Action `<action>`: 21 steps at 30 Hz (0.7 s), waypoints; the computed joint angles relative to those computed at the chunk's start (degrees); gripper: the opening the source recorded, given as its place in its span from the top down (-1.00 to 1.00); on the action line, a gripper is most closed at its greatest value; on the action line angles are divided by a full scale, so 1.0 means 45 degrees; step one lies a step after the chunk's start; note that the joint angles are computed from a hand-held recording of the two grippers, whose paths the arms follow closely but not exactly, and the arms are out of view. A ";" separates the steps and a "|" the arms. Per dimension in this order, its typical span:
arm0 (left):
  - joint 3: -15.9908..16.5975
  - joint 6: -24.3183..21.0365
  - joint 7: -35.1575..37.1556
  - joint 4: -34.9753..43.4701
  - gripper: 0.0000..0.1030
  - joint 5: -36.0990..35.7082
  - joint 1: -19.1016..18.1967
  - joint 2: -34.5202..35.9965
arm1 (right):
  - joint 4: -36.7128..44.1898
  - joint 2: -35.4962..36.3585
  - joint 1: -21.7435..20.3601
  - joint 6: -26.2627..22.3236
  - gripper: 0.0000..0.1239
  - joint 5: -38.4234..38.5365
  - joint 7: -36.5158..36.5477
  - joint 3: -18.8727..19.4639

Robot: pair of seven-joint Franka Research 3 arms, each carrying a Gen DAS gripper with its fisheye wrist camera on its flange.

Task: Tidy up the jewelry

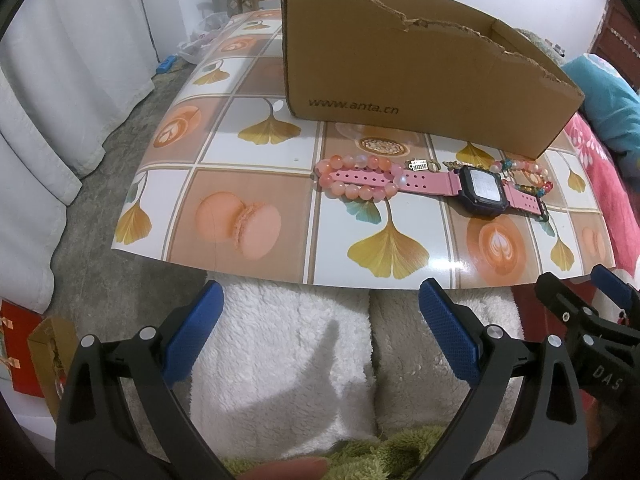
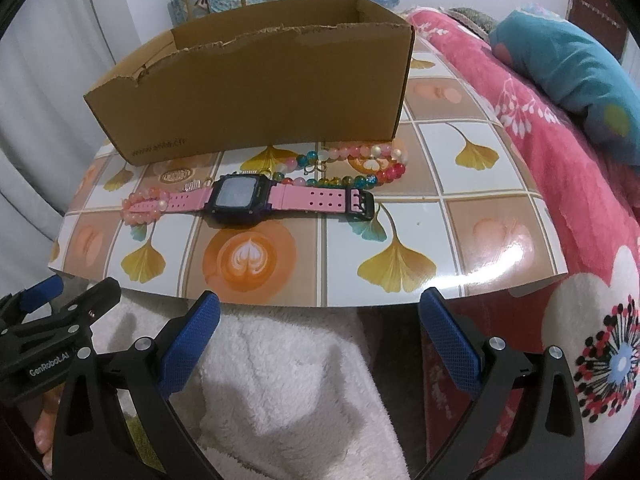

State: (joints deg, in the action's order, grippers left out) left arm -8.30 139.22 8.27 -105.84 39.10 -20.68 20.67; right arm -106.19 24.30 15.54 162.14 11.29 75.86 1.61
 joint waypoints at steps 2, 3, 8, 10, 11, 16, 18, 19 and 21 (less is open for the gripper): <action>0.0020 0.0078 -0.0002 -0.0036 -0.84 0.0049 0.0009 -0.0010 | 0.0034 0.0023 0.0108 0.0035 -0.57 -0.0143 0.0134 -0.0139; 0.0023 0.0087 0.0016 -0.0037 -0.84 0.0054 0.0014 -0.0008 | 0.0069 0.0046 0.0156 0.0015 -0.57 -0.0224 0.0220 -0.0204; 0.0032 0.0105 0.0209 0.0059 -0.84 0.0003 0.0057 0.0074 | 0.0194 0.0165 0.0261 -0.0003 -0.57 -0.0522 0.0578 -0.0392; 0.0040 0.0092 0.0282 0.0135 -0.84 0.0011 0.0050 0.0132 | 0.0264 0.0230 0.0273 -0.0043 -0.57 -0.0632 0.0685 -0.0448; 0.0046 0.0106 0.0313 0.0159 -0.84 0.0005 0.0051 0.0162 | 0.0291 0.0259 0.0284 -0.0053 -0.57 -0.0685 0.0740 -0.0470; 0.0028 0.0110 0.0491 0.0343 -0.84 -0.0125 0.0016 0.0324 | 0.0515 0.0468 0.0222 -0.0214 -0.57 -0.0839 0.0865 -0.0515; 0.0031 0.0135 0.0560 0.0376 -0.84 -0.0180 0.0004 0.0372 | 0.0585 0.0540 0.0162 -0.0248 -0.57 -0.0831 0.0849 -0.0483; 0.0031 0.0123 0.0618 0.0428 -0.84 -0.0210 -0.0006 0.0414 | 0.0618 0.0578 0.0148 -0.0263 -0.57 -0.0842 0.0852 -0.0490; 0.0028 0.0109 0.0727 0.0493 -0.84 -0.0278 -0.0021 0.0468 | 0.0650 0.0620 0.0165 -0.0278 -0.57 -0.0890 0.0916 -0.0534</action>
